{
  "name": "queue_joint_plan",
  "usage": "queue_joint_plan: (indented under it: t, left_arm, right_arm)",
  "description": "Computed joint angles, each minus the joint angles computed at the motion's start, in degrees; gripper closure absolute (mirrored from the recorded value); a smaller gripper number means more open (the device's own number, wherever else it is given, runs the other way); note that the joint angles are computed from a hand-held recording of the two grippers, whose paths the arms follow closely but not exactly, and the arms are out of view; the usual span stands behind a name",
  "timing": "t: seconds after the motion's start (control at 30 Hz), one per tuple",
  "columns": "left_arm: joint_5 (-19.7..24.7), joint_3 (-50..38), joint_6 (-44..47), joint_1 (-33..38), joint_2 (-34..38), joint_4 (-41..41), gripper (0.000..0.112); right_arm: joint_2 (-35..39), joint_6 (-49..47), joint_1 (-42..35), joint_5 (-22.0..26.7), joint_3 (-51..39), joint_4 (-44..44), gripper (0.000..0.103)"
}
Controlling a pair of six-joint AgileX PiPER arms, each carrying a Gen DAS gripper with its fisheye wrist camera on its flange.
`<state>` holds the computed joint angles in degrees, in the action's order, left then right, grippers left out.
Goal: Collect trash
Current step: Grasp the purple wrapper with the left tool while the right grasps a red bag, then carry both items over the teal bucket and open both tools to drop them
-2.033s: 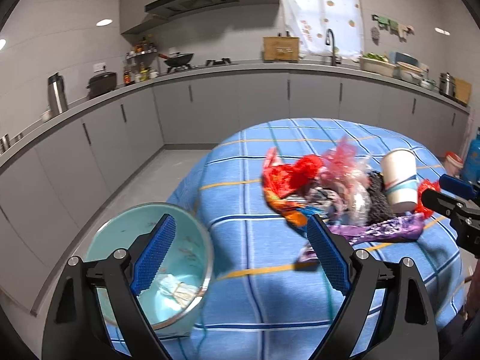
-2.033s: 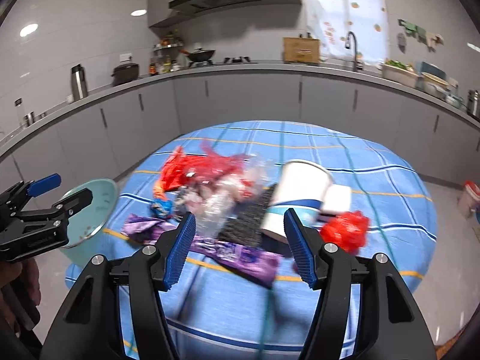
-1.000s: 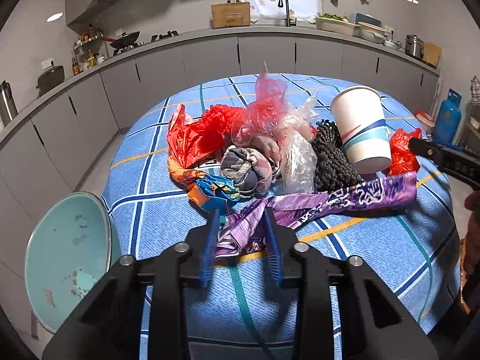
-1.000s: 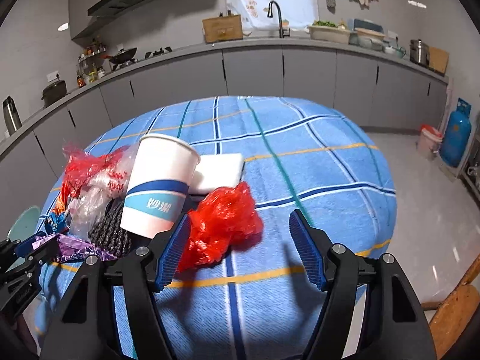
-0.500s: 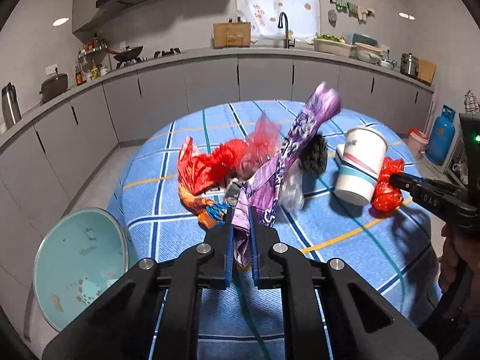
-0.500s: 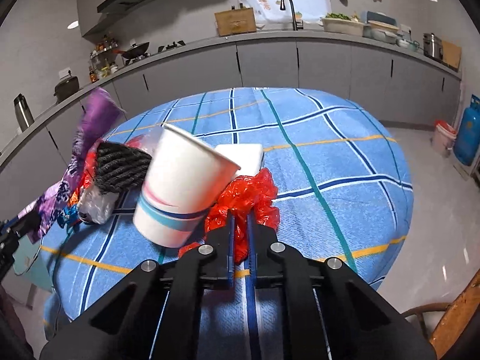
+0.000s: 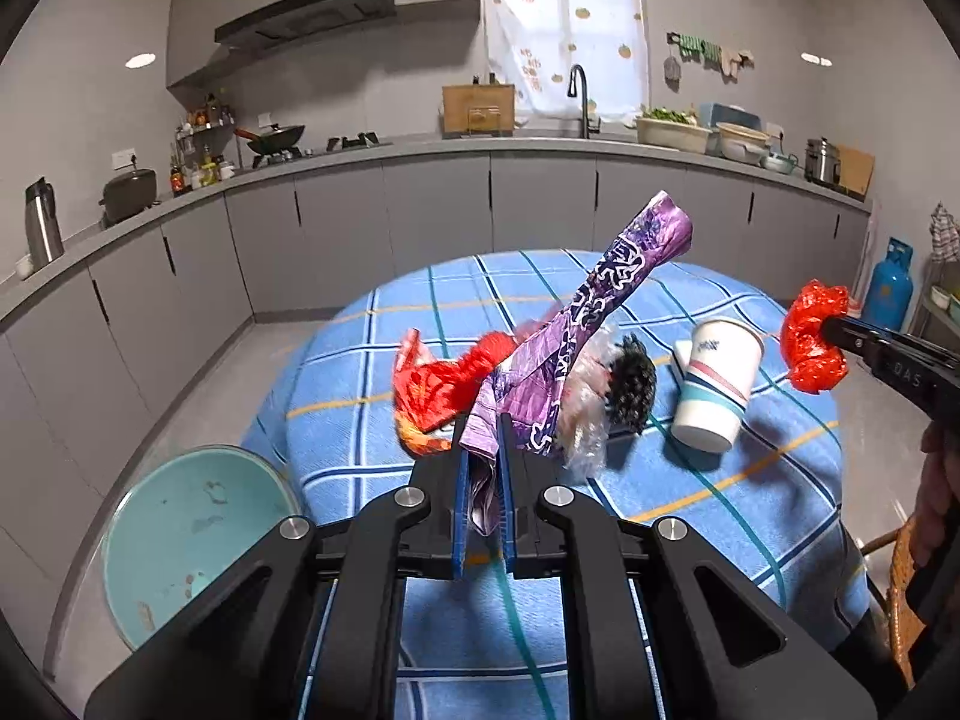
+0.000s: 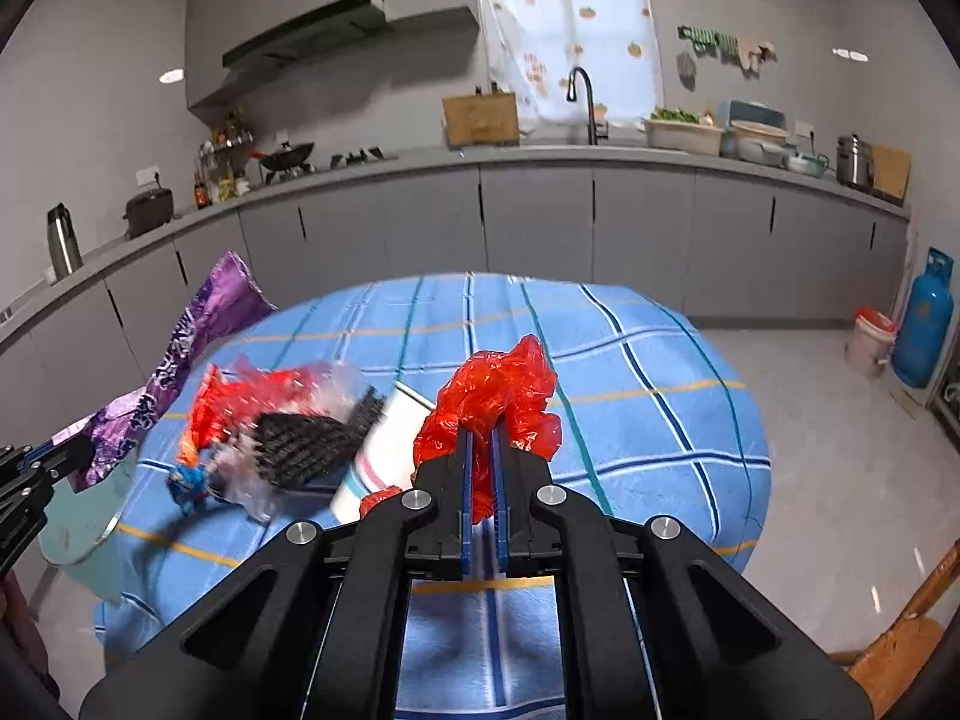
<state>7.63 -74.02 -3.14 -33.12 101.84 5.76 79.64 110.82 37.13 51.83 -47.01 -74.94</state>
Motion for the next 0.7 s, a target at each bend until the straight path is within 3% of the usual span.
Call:
queue_joint_plan:
  t: [0.27, 0.37, 0.7]
  left_arm:
    - [-0.15, 1.66, -1.06, 2.75, -2.68, 0.33, 0.104]
    - [-0.43, 2.56, 0.8, 4.47, -3.53, -1.49, 0.104]
    - [0.73, 3.61, -5.34, 9.72, -5.21, 4.06, 0.104]
  right_arm:
    - [1.03, -1.48, 4.72, 2.41, -3.86, -1.21, 0.097]
    - [2.64, -1.95, 5.37, 1.19, -5.87, -1.82, 0.097]
    - [8.45, -4.13, 6.04, -2.88, -12.05, -2.67, 0.097]
